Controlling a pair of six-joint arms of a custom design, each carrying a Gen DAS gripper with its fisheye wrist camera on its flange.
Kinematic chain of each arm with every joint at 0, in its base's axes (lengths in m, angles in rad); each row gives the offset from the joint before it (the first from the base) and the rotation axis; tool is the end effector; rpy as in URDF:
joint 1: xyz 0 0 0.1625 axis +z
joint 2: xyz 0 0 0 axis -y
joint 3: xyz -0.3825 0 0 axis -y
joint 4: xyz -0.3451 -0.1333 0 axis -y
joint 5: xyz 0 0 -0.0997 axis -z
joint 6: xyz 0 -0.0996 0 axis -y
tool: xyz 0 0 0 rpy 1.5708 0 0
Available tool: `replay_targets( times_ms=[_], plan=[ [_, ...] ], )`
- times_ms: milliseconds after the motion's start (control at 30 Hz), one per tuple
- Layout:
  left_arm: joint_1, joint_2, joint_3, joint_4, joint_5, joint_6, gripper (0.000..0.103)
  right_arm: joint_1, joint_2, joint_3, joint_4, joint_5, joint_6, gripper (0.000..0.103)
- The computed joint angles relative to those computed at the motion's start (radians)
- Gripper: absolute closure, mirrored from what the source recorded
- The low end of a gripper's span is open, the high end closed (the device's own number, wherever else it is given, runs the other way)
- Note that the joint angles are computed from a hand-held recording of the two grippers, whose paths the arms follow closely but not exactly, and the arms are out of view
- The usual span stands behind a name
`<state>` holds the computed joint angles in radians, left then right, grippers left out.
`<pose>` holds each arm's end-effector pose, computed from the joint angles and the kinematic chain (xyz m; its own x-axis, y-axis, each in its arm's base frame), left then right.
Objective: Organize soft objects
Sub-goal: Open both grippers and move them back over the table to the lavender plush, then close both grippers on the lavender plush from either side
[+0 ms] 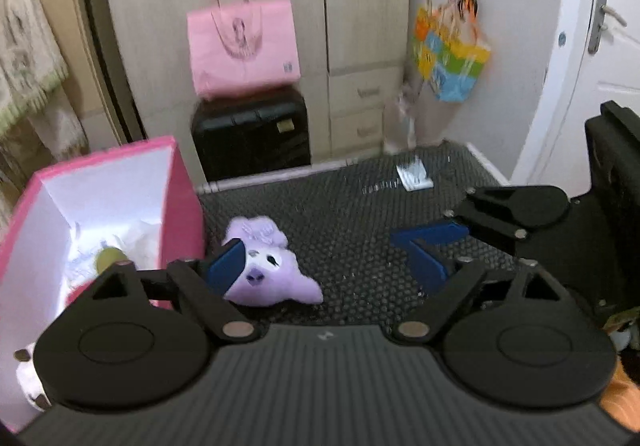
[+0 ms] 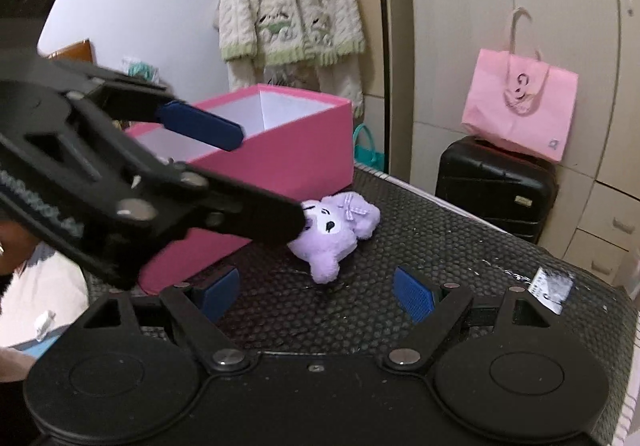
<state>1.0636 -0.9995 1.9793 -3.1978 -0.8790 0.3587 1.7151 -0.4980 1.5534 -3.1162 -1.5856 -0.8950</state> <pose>-0.0829 -0.5544 0.1966 -0.6692 0.2802 -0.6882 0.6647 0.6397 -0.3859 0.2226 -0.6154 0.0040 -0.5206 -0.7669 0.3754 -0.8522 0.4394 -0.2842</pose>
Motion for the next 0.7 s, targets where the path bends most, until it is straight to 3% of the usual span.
replay_targets(
  times_ms=[200,400,467,600,700],
  plan=[
    [0.059,0.027,-0.181,0.342,0.003,-0.163,0.042,0.006,0.083,-0.176,0.162,-0.009,0.012,0.016],
    [0.078,0.07,-0.214,0.339,0.031,-0.162,0.042,0.013,0.173,-0.335,0.314,-0.053,0.024,0.025],
    [0.085,0.083,-0.231,0.337,0.036,-0.164,0.042,0.018,0.191,-0.351,0.313,-0.08,0.017,0.033],
    [0.088,0.096,-0.24,0.327,0.031,-0.158,0.042,0.021,0.194,-0.343,0.304,-0.11,0.022,0.084],
    [0.087,0.095,-0.237,0.33,0.014,-0.164,0.042,0.018,0.169,-0.296,0.265,-0.116,0.027,0.085]
  ],
)
